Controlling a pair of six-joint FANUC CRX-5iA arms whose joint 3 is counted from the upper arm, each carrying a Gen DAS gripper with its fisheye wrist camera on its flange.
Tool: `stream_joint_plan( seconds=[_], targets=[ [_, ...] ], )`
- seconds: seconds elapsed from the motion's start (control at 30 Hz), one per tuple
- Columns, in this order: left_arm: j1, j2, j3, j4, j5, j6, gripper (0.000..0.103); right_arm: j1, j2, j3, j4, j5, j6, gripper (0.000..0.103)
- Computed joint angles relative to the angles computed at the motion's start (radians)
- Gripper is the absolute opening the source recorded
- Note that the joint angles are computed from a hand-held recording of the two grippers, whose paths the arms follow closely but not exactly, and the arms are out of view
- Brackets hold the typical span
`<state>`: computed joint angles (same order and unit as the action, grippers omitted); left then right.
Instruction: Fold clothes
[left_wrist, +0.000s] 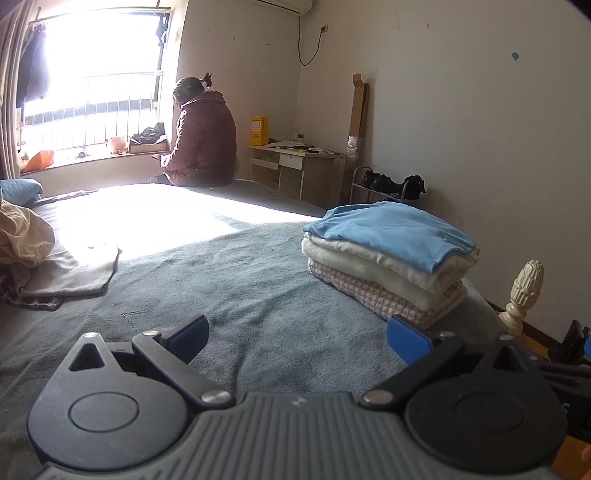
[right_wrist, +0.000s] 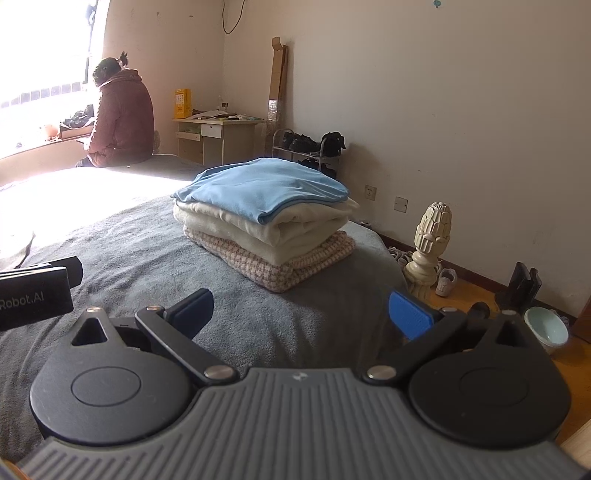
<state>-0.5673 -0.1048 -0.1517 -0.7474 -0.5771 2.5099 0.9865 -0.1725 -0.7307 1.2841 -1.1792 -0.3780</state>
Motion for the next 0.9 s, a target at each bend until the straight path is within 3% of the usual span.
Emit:
stream_joint_plan(
  seconds=[0.2,0.67,0.9],
  targets=[
    [-0.029,-0.004,0.007,-0.068,-0.022,0.054,0.103,0.001,-0.001,-0.002,-0.013,-0.002,0.004,0.102],
    [-0.023,0.01,0.011,0.008,0.017,-0.039,0.103,0.007,-0.023,-0.014,-0.062,-0.028,0.009,0.102],
    [-0.053,0.041,0.039,-0.018,-0.011,-0.013,0.103,-0.006,-0.033,-0.026,-0.07,-0.035,0.0,0.102]
  ],
)
